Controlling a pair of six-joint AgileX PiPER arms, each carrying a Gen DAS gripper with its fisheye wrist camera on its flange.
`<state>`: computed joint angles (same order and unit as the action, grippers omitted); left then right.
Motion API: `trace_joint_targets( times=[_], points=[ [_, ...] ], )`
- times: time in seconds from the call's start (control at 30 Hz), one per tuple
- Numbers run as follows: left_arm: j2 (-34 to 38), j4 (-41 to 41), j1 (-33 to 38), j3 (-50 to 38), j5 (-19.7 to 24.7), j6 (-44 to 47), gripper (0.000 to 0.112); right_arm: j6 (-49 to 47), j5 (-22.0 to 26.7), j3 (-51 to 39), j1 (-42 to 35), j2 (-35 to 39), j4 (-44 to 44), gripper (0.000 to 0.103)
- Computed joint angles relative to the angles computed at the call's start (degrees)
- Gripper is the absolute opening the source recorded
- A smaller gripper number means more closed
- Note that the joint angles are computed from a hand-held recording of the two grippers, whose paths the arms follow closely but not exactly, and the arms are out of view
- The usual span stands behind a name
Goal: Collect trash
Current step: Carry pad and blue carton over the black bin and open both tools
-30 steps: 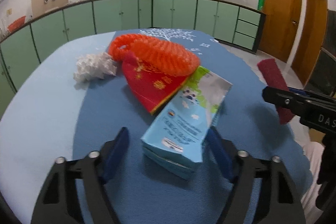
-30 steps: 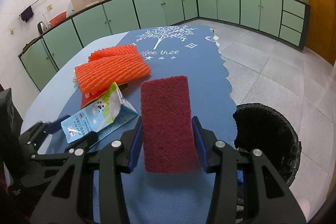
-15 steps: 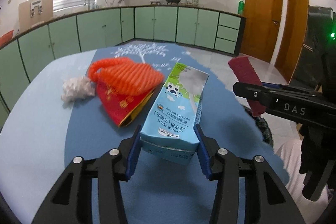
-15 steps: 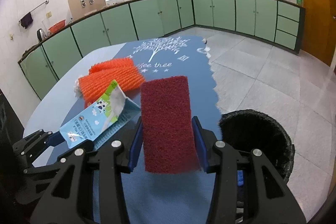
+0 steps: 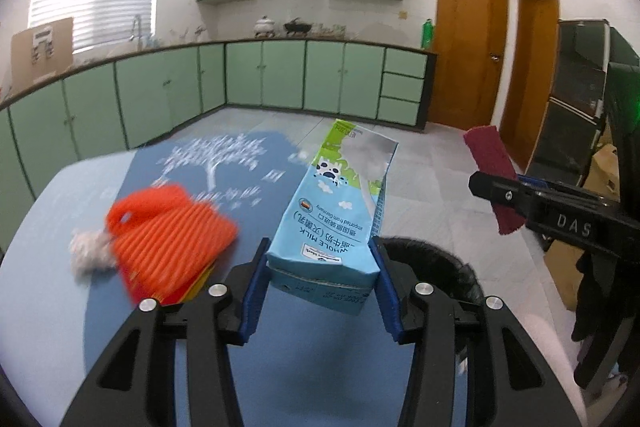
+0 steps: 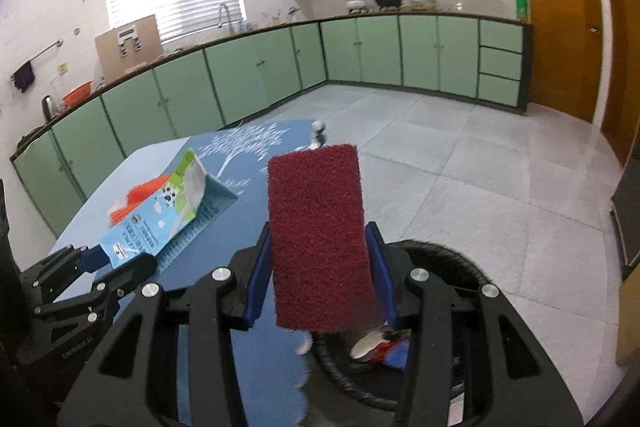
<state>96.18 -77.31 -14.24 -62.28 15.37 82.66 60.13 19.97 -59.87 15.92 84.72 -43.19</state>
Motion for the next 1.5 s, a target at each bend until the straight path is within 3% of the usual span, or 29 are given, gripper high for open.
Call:
trace_joint_targets(
  times=[0.23,0.53,0.9,0.97,1.03,1.1,1.17,1.27,1.37,1.5],
  points=[
    [7.02,11.67,-7.14,-11.38,-1.47,-14.83,0.048,-5.98,-0.84,0.69,-6.71,-1.43,3.40,0.043],
    [16.77,30.14,-12.19,-23.10,0.68,-35.28,0.048,-16.62,-5.13,2.51,-15.77,1.37,12.71,0.043],
    [29.60,47.76,-15.74,-39.18,7.33,-54.28,0.048,-30.97,-10.41,2.19,-24.05,10.97,25.10,0.044],
    [31.07,48.67,-15.94,-41.84,8.86,-55.60,0.052,-31.15,-10.94,1.99,-24.65,12.47,24.98,0.049],
    [31.63,47.58,-15.71,-42.81,9.44,-55.19,0.059,-33.03,-10.99,1.50,-25.16,13.57,26.83,0.067],
    [31.19,47.35,-15.37,-42.49,8.73,-55.33,0.065,-30.28,-11.13,1.73,-25.38,13.84,24.06,0.072],
    [30.56,47.81,-14.78,-41.99,8.28,-56.13,0.068,-30.00,-11.04,1.81,-25.39,13.66,24.13,0.085],
    [28.82,47.79,-13.59,-40.12,7.16,-56.57,0.074,-21.24,-10.98,2.43,-24.42,12.42,16.22,0.091],
    [25.64,47.02,-11.91,-36.25,4.95,-55.32,0.080,-20.65,-10.30,3.08,-22.96,10.08,16.99,0.094],
    [20.15,44.20,-9.05,-29.52,1.47,-50.59,0.085,-11.59,-8.98,3.40,-19.41,6.67,9.92,0.096]
  ],
)
